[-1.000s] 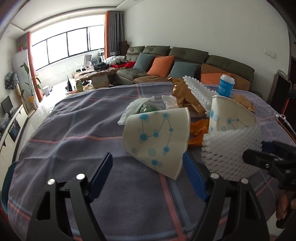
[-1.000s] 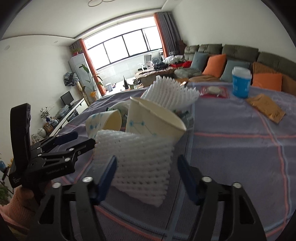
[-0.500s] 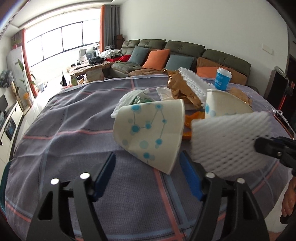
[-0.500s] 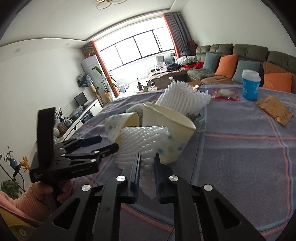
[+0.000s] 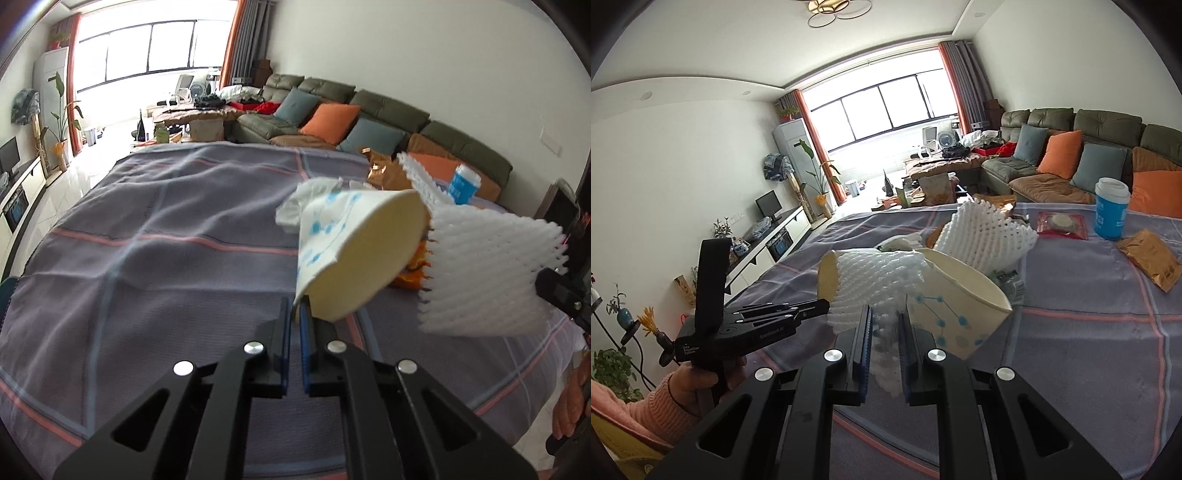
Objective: Collect trash
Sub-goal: 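Carry the foam net and paper cup over the teal bin with both tools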
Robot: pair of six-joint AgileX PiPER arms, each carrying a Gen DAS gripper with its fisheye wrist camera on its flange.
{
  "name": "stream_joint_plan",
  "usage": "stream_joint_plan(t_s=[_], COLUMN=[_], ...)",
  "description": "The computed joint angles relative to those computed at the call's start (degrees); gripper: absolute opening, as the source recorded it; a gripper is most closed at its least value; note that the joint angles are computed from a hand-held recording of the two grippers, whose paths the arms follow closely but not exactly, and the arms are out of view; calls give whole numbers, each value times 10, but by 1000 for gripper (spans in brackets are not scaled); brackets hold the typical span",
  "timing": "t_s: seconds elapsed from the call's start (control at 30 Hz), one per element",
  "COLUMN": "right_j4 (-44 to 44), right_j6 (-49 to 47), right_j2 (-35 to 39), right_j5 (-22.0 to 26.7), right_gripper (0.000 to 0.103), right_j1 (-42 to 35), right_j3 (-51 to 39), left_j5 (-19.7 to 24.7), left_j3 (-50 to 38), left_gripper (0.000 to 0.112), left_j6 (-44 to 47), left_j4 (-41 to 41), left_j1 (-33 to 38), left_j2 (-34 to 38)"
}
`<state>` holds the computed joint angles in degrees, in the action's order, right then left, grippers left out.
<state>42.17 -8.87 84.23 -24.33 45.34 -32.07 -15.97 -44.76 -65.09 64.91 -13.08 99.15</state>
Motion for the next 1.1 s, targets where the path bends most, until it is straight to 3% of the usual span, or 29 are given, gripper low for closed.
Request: stream_joint_plan(t_s=[0.2,0.3,0.33,0.4,0.53,0.57,0.67,0.77,1.1], right_j4=[-43,-1,-4,-16,-10,-3,-20,-38,-210], right_j6=[17,-21,-16,0,-1,-7,8,17,124], right_j2=[20,27,29,31,33,34,36,41,107], right_j5=[6,4,6,8,6,6,12,18,71], right_gripper=[13,13,13,14,14,14,14,14,14], right_j1=[-15,-11,-15,-21,-23,-22,-27,-33,-43], right_j3=[-26,-34,-36,-34,-34,-35,-37,-46,-158], left_j5=[-39,-47,-41,-24,-9,-10,-13,-18,-64], left_j3=[10,9,7,0,-19,-21,-26,-12,60], left_gripper=[6,7,9,26,29,28,7,6,6], left_j6=[-54,-70,-78,-78,-81,-72,-57,-15,-47], left_j4=[63,85,92,96,99,91,83,37,77], left_j1=[34,40,36,25,8,6,1,6,128], left_j2=[-13,-10,-9,-6,3,4,10,0,-99])
